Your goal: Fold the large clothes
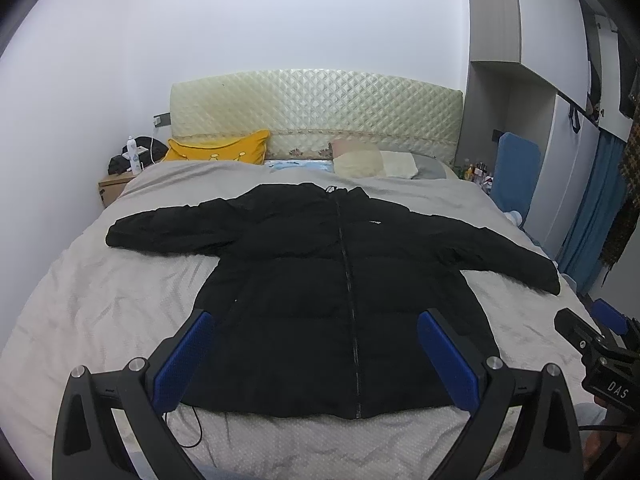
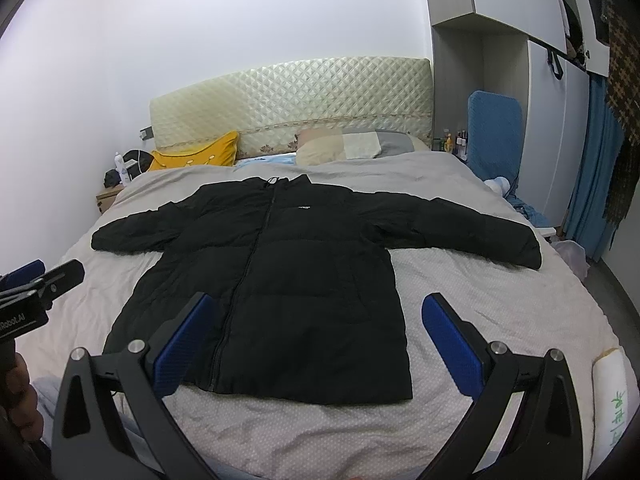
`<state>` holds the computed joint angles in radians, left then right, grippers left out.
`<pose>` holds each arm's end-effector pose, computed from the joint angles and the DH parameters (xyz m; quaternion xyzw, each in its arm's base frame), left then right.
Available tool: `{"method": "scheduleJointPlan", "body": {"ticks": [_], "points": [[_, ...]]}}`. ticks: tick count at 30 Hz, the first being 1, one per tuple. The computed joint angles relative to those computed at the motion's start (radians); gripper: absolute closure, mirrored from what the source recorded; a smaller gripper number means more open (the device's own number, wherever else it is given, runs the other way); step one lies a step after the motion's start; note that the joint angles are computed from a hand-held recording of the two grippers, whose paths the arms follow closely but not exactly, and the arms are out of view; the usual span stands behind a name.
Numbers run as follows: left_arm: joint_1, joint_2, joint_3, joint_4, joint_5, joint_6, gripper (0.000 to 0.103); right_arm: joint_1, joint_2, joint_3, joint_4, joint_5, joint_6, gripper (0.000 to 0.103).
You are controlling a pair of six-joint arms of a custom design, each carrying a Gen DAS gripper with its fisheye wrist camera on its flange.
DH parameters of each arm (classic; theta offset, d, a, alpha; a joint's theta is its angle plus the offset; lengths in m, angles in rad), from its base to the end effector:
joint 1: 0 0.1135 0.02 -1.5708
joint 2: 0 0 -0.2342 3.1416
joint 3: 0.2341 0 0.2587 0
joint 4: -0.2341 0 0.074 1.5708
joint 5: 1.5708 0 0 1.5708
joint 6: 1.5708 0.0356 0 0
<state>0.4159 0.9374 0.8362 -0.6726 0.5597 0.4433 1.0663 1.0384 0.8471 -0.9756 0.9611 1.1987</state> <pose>0.2018 0.0685 0.2638 0.1193 0.8842 -0.0761 0.4451 0.1206 0.1581 0.2396 0.1500 0.8607 -0.0311 0.4856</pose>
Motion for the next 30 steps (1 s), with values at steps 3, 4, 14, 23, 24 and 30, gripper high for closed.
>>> {"method": "scheduleJointPlan", "body": {"ticks": [3,4,14,23,24,30], "points": [[-0.008,0.022,0.011,0.005,-0.011,0.024,0.0,0.012,0.013,0.005,0.041,0.025,-0.012,0.0],[-0.009,0.032,0.016,0.012,-0.019,0.023,0.0,0.0,0.014,0.004,0.05,0.015,-0.03,0.0],[-0.014,0.122,0.066,0.039,0.022,0.017,0.0,-0.043,-0.004,0.033,0.008,-0.057,-0.053,0.0],[-0.13,0.318,0.208,0.158,-0.041,-0.1,0.0,-0.272,-0.07,0.016,0.155,-0.165,-0.346,0.0],[-0.14,0.338,0.217,0.184,-0.046,-0.115,0.0,-0.319,-0.087,0.001,0.199,-0.195,-0.407,0.0],[-0.204,0.501,0.259,0.35,-0.082,-0.203,0.0,-0.59,-0.156,-0.066,0.349,-0.387,-0.616,0.0]]}}
